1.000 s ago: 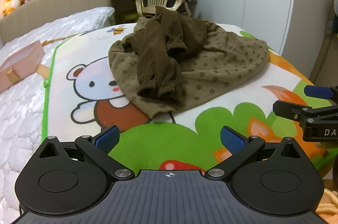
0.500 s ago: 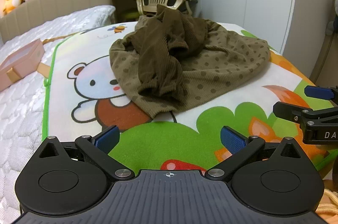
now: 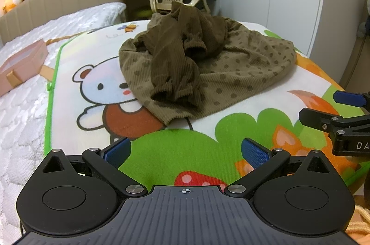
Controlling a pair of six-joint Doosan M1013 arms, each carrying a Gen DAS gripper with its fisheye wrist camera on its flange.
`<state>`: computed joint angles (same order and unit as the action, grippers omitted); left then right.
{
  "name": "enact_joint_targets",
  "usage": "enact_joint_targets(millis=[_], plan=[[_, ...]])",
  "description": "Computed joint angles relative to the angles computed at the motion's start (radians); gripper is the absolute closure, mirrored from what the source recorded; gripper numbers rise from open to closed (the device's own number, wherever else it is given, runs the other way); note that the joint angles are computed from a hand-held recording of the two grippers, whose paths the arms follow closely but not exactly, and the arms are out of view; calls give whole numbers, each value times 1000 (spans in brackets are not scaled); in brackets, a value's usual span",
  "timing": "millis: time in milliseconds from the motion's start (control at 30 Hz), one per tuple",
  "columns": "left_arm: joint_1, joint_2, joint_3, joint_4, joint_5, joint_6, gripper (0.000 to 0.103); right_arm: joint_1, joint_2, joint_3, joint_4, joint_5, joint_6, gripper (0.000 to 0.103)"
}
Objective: Fold clothes
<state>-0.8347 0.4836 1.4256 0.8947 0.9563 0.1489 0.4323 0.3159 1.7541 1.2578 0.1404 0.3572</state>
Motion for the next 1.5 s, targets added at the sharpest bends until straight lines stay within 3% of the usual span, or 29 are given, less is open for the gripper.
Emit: enact_joint_targets(millis=[900,1500], plan=[[3,1,-3,-27,4,4,0,2,2,-2,-54,-3,50,0],[7,1,-4,-42,1,6,0,1,9,-9,-189,13,190,0]])
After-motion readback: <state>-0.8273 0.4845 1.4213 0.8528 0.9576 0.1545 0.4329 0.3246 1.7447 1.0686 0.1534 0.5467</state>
